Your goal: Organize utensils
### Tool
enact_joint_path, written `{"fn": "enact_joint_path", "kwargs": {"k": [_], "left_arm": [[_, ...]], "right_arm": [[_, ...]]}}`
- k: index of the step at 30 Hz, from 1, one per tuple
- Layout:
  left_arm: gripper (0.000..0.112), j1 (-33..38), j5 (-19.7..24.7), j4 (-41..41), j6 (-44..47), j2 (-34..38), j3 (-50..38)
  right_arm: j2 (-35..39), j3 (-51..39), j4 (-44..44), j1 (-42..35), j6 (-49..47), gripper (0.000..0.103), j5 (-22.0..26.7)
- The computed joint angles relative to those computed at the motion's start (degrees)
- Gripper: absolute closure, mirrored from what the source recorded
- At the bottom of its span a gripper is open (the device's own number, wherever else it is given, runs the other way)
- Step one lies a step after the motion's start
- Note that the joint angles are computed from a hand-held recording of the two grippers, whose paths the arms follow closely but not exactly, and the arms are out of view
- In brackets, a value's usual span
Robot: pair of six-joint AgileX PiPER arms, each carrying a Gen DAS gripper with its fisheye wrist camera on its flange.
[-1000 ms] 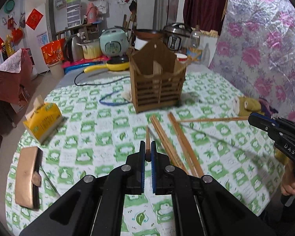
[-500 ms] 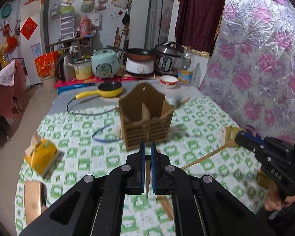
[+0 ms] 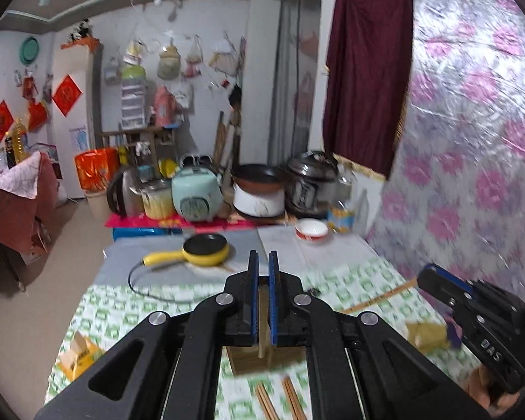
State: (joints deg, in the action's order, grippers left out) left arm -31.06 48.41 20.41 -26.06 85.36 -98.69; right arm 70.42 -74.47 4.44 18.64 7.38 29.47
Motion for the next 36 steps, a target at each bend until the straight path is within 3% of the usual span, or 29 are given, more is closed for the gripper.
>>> {"fn": "enact_joint_path", "kwargs": {"k": [3,10,11,12,14,17,20,24,36], "left_arm": [[0.107,1.59,-1.48,1.48,-2.12,3.93,-1.76],[0.105,6.67,-7.56,-1.36,-2.22,9.10,1.76],[0.089,7.31,-7.63,-2.00,-1.96,9.38,2.38],[0.060,7.84,-7.26,-2.64,-1.99,9.78,2.84],[0.044,8.59,-9.32,-1.17,-4.72,7.93,6.76],[0.042,9.25,-9.86,-0.73,-4.81,4.75,10.46],[0.034,9.49,-9.39,-0.68,-5.70,1.53,13.13],[0.030,7.43,-7.81,3.99,-9.95,-2.52,16.25],[0.020,-3.20,2.28,16.07,-21.22,-13.23,22.31]], "right_arm": [[3.47,-1.67,-2.96,0.12,2.79,0.097,-1.57],[12.66,-3.92,1.35,-0.90,-0.89,0.095,-2.37],[14.22,-4.62,3.02,-1.07,-2.43,0.092,-1.54],[14.96,-4.55,2.68,-0.88,-1.71,0.091,-1.45],[15.75,-4.19,1.20,-0.90,0.58,0.086,-1.21],[13.49,-2.04,0.00,-0.60,1.98,0.080,-2.33],[10.15,-0.08,-3.52,0.42,5.34,0.072,-2.51],[5.71,2.24,-6.22,1.60,7.99,0.065,-1.97],[-6.18,8.06,-19.04,9.02,20.83,0.050,3.06]]}}
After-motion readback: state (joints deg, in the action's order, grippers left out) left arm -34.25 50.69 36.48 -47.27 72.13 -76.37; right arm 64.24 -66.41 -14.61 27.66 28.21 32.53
